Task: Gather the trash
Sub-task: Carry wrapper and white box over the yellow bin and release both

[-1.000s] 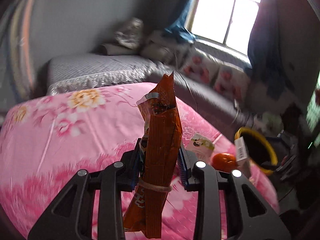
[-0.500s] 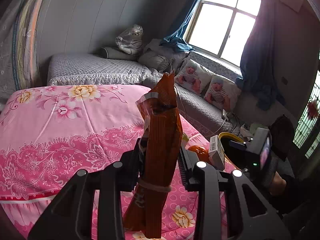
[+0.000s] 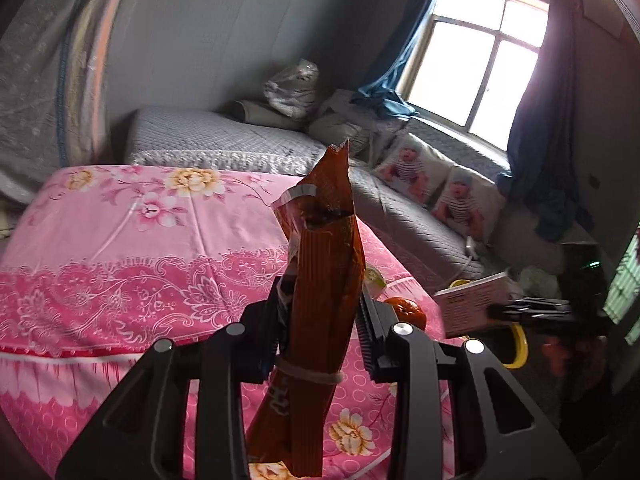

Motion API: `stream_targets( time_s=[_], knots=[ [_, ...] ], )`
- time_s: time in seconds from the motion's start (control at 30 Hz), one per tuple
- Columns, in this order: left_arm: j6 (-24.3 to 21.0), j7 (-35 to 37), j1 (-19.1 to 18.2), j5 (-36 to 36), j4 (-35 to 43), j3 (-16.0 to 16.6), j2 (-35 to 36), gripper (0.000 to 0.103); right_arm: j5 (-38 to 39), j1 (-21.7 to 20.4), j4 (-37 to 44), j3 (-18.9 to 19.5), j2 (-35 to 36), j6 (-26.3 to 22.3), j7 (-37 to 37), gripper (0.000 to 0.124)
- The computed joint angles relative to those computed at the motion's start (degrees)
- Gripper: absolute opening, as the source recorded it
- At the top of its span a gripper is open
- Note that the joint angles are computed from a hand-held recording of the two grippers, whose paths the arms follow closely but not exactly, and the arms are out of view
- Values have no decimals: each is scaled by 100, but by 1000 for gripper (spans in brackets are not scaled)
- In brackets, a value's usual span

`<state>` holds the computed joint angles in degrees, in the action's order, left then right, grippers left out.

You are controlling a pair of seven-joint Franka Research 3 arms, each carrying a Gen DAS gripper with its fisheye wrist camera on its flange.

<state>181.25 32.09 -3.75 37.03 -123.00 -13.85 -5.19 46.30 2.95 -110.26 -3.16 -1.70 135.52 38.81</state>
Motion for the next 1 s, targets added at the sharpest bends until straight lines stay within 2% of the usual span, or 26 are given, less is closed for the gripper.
stream_targets(
  time_s=[0.07,0.1,0.13,0.2,0.33,0.57,0.8,1.0],
  knots=[
    [-411,-913,313,956,217,-401,-48,31,383,-61,-7,-96,-166,-375,-238,23],
    [-625,-1239,316,1322,312,-476,-70,31,528,-92,13,-150,-219,-589,-312,22],
    [-812,-1455,268,1585,409,-523,-70,31,717,-131,25,-219,-279,-861,-428,22],
    [-1046,-1654,94,1833,568,-539,-47,31,938,-177,29,-287,-356,-1109,-556,22],
    [-1400,-1862,-311,2252,999,-542,116,31,1341,-273,-143,-432,-629,-1234,-769,23],
    [-2253,-1743,-1186,2881,2098,-535,753,31,1777,-452,-322,-684,-840,-905,-988,23],
    [-2479,-870,-1965,2723,3377,-350,1747,31,2033,-640,-498,-805,-835,-213,-1068,23],
    [-2577,67,-2479,2221,4511,-200,2647,31,2085,-809,-515,-853,-671,283,-1004,23]
  ],
)
